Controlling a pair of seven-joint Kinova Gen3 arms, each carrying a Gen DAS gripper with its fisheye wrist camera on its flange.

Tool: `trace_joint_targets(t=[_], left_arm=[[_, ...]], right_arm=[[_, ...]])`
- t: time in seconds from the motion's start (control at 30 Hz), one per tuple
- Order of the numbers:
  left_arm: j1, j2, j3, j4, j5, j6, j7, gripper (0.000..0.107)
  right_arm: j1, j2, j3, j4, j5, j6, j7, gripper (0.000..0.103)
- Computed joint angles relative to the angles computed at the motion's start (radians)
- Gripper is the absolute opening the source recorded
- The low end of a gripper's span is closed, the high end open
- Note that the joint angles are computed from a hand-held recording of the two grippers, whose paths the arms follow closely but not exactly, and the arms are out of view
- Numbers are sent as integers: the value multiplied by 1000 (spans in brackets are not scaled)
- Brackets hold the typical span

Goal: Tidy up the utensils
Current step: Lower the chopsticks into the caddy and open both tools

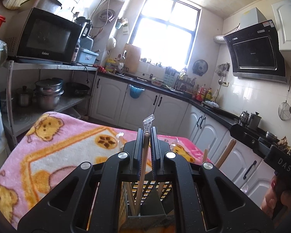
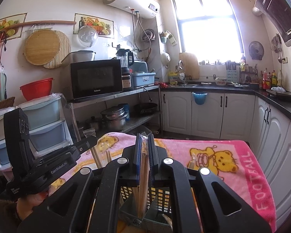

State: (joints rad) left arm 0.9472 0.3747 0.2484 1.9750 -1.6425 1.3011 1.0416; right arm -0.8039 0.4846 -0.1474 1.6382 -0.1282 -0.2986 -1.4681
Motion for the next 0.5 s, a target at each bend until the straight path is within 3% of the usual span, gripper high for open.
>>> trace_joint_targets(t=[0.2, 0.5], left_arm=[[1, -9, 10, 10, 13, -21, -5, 4], [12, -27, 20, 11, 57, -43, -19, 22]], right_arm=[[12, -15, -6, 23, -1, 16, -13, 18], [10, -46, 5, 73, -20, -6, -13, 27]])
